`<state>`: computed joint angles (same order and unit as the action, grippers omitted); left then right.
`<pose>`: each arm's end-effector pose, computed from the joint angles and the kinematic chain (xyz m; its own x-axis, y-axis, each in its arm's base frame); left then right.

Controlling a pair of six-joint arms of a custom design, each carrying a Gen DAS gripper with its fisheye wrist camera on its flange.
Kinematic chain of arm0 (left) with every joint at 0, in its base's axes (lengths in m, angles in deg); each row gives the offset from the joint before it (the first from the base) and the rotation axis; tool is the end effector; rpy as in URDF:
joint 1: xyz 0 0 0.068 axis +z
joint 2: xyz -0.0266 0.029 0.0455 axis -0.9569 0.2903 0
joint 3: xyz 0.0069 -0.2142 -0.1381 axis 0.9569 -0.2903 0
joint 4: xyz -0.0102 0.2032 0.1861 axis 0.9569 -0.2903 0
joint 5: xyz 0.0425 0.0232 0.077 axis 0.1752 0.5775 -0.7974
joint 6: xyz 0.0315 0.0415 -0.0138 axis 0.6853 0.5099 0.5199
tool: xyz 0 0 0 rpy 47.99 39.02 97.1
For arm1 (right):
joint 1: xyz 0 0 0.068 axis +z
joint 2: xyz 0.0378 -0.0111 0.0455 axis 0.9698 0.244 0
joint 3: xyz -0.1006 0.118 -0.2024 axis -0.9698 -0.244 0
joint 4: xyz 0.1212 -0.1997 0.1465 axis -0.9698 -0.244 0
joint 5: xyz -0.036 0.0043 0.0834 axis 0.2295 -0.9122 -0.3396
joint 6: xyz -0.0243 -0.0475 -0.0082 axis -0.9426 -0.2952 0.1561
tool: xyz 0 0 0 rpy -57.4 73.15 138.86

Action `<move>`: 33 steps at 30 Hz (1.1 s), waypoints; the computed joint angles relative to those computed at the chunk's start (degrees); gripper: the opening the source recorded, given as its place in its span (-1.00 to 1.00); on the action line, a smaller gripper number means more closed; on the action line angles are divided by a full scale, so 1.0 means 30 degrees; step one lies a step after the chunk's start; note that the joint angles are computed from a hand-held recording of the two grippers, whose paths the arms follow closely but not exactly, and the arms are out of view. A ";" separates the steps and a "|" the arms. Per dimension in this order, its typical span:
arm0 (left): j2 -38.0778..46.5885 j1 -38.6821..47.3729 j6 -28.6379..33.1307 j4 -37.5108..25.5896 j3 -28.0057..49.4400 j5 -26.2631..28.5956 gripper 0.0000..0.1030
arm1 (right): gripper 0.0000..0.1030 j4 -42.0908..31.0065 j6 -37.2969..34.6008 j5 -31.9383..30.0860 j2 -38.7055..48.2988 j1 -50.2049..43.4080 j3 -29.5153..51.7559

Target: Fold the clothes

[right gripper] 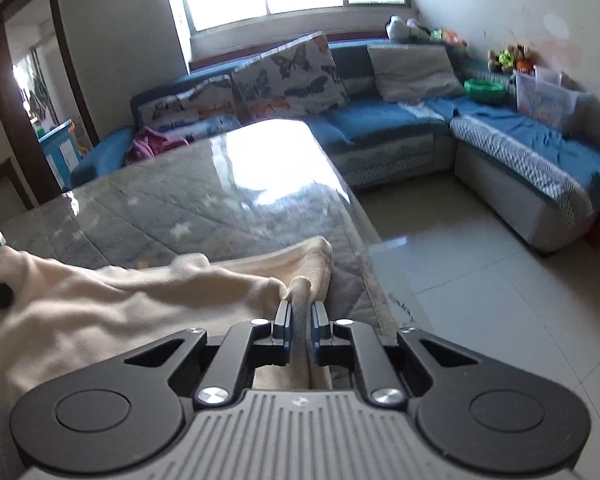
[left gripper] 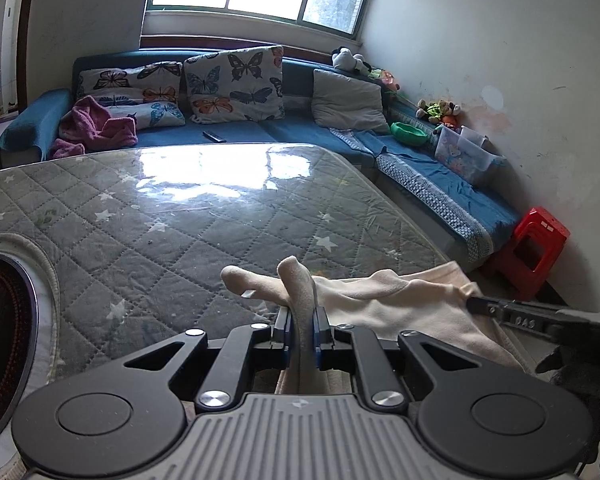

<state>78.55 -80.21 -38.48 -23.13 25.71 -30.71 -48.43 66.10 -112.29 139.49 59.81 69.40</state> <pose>0.1923 -0.0239 0.1761 -0.6306 -0.2159 -0.7455 -0.0664 0.9720 -0.2254 0.2716 -0.0585 0.1197 -0.6510 -0.0872 -0.7540 -0.3198 0.9324 0.1684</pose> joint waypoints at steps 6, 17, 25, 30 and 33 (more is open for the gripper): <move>-0.1601 -0.0451 -0.0397 -0.0931 -0.0211 0.0072 -0.79 | -0.85 -0.0431 -0.0475 -0.0721 -0.4176 -0.1101 -0.1612; -0.1744 -0.2183 -0.0585 -0.0789 0.0074 -0.1404 -0.80 | -0.85 -0.1387 -0.0836 -0.0026 -0.6983 -0.1085 -0.2016; 0.0621 -0.1843 -0.0543 0.0192 -0.0031 -0.1284 -0.79 | -0.85 0.0271 -0.0708 0.2071 -0.4059 0.0492 -0.2042; 0.1423 -0.1154 -0.0361 0.0598 -0.0272 -0.0845 -0.78 | -0.83 0.0773 -0.0660 0.3336 -0.2385 0.1226 -0.1695; 0.1481 -0.0851 -0.0228 0.0613 -0.0462 -0.0694 -0.70 | -0.81 0.1135 -0.0484 0.3775 -0.2016 0.1269 -0.1733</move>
